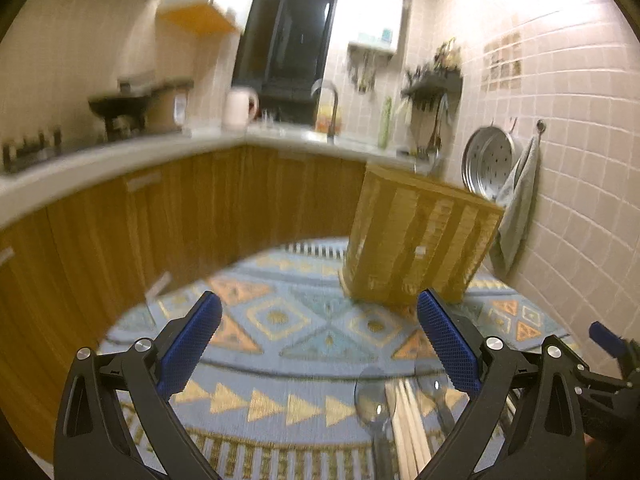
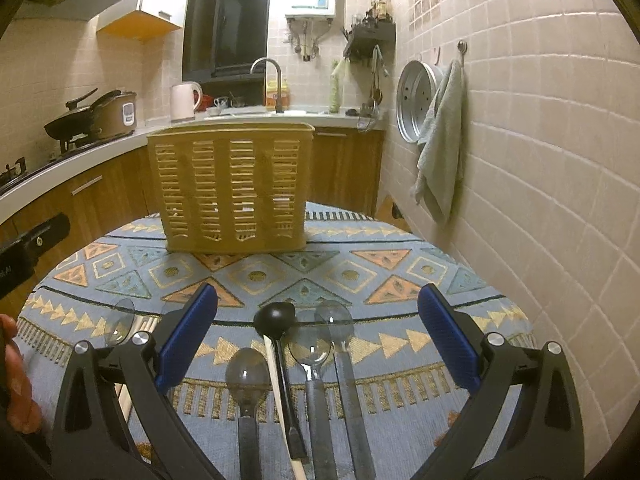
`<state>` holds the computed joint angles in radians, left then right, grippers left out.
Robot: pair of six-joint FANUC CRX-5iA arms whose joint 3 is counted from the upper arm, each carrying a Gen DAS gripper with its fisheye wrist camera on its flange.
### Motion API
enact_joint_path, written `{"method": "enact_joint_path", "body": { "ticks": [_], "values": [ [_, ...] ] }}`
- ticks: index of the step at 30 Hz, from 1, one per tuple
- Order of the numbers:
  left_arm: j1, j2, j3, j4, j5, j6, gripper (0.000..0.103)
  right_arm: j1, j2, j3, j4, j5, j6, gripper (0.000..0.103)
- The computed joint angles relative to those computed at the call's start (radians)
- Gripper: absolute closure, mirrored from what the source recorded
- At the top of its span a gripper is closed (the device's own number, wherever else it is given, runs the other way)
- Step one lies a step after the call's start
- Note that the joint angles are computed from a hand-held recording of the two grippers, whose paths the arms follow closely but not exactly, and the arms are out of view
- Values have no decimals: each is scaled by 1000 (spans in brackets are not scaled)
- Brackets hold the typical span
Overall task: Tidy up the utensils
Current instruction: 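Grasp a clear plastic spoon with the right gripper while the left gripper grasps a clear spoon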
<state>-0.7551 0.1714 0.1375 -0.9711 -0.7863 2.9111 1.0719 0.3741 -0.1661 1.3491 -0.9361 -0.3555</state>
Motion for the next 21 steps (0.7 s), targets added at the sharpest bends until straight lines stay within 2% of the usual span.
{"method": "enact_joint_path", "body": {
  "ticks": [2,4,6,7,9,10,12,14,17,21],
  "values": [
    [79,-21,-29,174,68,-142,17,-3,-5,18,-65,21,55,7],
    [165,-24,-46,412,87,-374,25,-10,-14,43,-150,49,129,7],
    [214,-5,-36,590,41,-578,33,-17,-23,68,-231,77,209,8],
    [225,3,-32,644,24,-648,34,-22,-28,85,-285,102,270,8],
    [240,24,-22,749,-5,-793,37,-26,-24,123,-374,116,369,14],
    [244,37,-17,799,-19,-851,37,-28,-18,162,-457,113,458,16],
    [255,56,-15,882,-34,-934,43,-34,-7,218,-577,106,577,26],
    [253,84,11,926,-74,-982,45,-45,10,288,-720,83,708,30],
    [239,139,81,943,-171,-1009,56,-64,26,375,-916,51,879,41],
    [241,185,128,962,-248,-1034,61,-101,48,476,-1144,15,1037,54]
  ]
}}
